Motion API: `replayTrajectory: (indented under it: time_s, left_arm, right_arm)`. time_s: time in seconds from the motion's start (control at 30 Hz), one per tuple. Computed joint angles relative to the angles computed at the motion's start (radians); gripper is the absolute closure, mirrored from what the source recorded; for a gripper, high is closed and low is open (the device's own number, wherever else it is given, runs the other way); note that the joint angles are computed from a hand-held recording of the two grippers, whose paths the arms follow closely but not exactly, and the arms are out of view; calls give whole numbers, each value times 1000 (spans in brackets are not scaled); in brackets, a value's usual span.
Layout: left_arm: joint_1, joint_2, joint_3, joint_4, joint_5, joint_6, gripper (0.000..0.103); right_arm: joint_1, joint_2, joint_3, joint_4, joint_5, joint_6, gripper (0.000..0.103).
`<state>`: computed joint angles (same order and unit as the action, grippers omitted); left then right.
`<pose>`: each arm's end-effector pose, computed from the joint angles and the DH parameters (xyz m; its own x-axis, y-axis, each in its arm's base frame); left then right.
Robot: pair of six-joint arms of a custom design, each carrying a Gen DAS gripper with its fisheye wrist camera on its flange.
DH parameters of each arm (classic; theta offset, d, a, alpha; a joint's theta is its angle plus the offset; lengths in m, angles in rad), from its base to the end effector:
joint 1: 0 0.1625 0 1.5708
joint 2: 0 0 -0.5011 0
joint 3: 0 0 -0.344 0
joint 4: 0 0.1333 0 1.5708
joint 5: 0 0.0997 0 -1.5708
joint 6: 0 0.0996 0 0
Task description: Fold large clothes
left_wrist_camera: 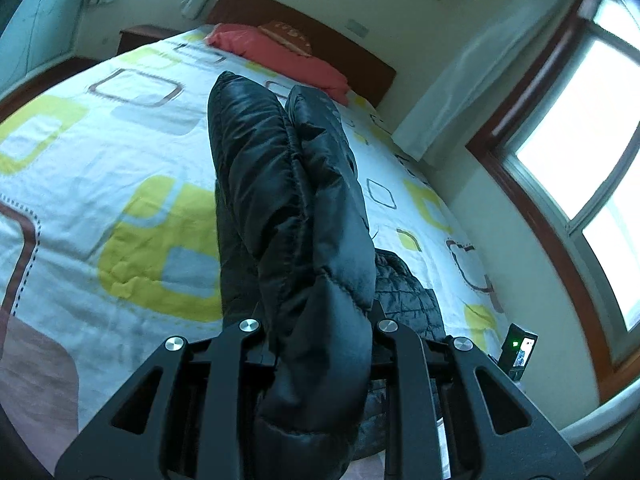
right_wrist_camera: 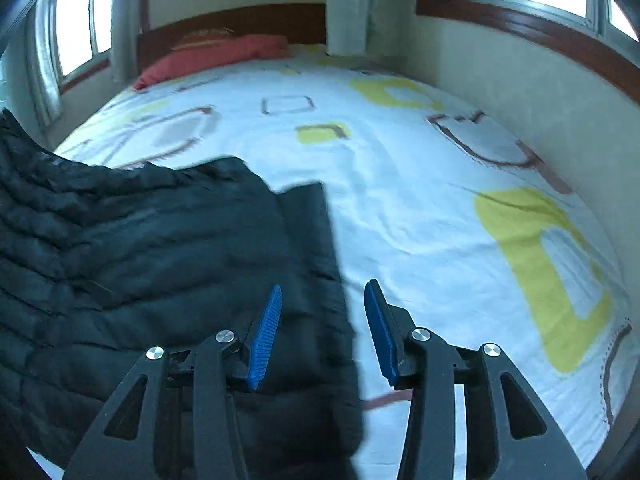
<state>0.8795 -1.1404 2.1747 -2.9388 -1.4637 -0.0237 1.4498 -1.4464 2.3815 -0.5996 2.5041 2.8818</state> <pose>-0.2152 -0.4859 0.2613 -0.8024 0.5895 -0.0932 0.5835 0.7421 -0.3298 0.0179 -0.2939 0.2693 -0.4927 0.7134 0.4983 -0.0898 0.5278 -0.8446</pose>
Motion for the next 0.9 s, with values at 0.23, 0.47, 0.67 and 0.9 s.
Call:
replayTrajectory:
  time_s: [0.23, 0.47, 0.67, 0.9]
  left_arm:
    - [-81, 40, 31, -38, 20, -15, 82]
    - [-131, 104, 49, -67, 13, -11, 82]
    - [-179, 177, 70, -98, -10, -7, 82]
    - [-225, 270, 92, -122, -24, 2, 82]
  right_arm:
    - [-206, -71, 25, 86, -296, 39, 59]
    - [-240, -54, 72, 50, -405, 57, 71]
    - [-332, -97, 118, 47, -572, 99, 73]
    - [-406, -124, 150, 36, -689, 109, 74]
